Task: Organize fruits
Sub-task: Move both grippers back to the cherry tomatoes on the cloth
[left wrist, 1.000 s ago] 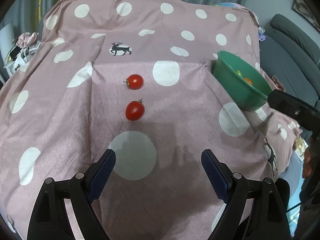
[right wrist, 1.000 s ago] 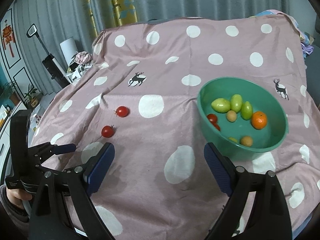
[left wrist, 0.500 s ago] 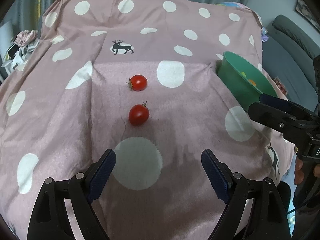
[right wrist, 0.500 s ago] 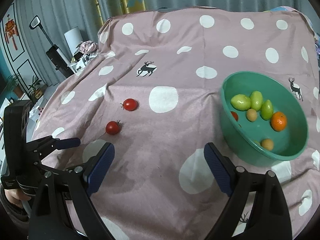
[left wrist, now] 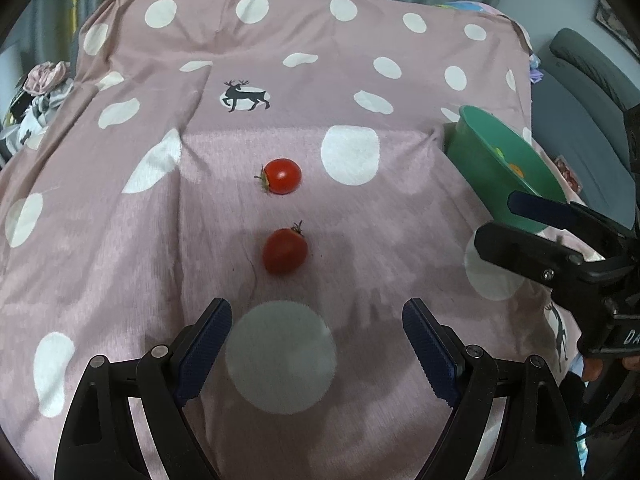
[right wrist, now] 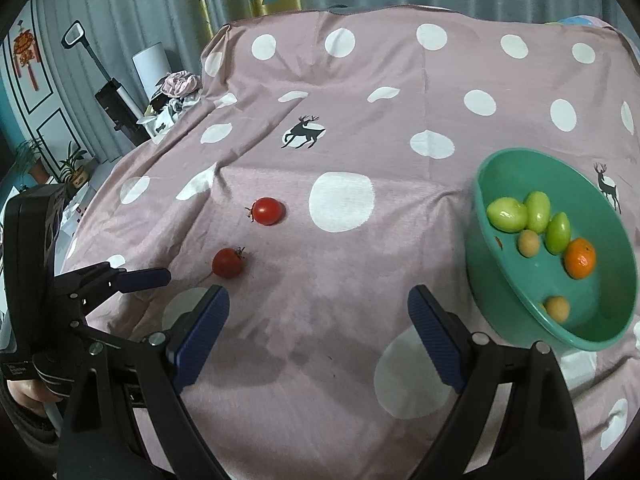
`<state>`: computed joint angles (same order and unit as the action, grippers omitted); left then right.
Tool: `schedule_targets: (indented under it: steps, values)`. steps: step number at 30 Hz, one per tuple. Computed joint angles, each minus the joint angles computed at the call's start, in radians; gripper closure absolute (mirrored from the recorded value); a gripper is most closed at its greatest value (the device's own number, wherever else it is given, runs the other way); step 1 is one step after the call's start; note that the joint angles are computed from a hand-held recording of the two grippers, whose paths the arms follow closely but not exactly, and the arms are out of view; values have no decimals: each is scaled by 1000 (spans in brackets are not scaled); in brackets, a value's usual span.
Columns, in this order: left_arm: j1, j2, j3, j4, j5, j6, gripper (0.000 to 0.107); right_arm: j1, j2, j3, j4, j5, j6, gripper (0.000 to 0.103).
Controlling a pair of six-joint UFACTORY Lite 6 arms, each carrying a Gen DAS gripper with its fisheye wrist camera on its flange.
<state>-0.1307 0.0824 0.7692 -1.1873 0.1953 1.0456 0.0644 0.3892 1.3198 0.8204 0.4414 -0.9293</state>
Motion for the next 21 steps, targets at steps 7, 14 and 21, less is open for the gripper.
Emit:
schedule_targets:
  steps: [7,14,21]
  values:
    - [11,52,52,16,15,-6,20,20,62,70,-42,4,43,11]
    - [25,96,93,-3,23,15,20,41,123,144,-85,13,89,11]
    - [35,145,148,71,32,-64,20,56,192,221,-104,34,114,11]
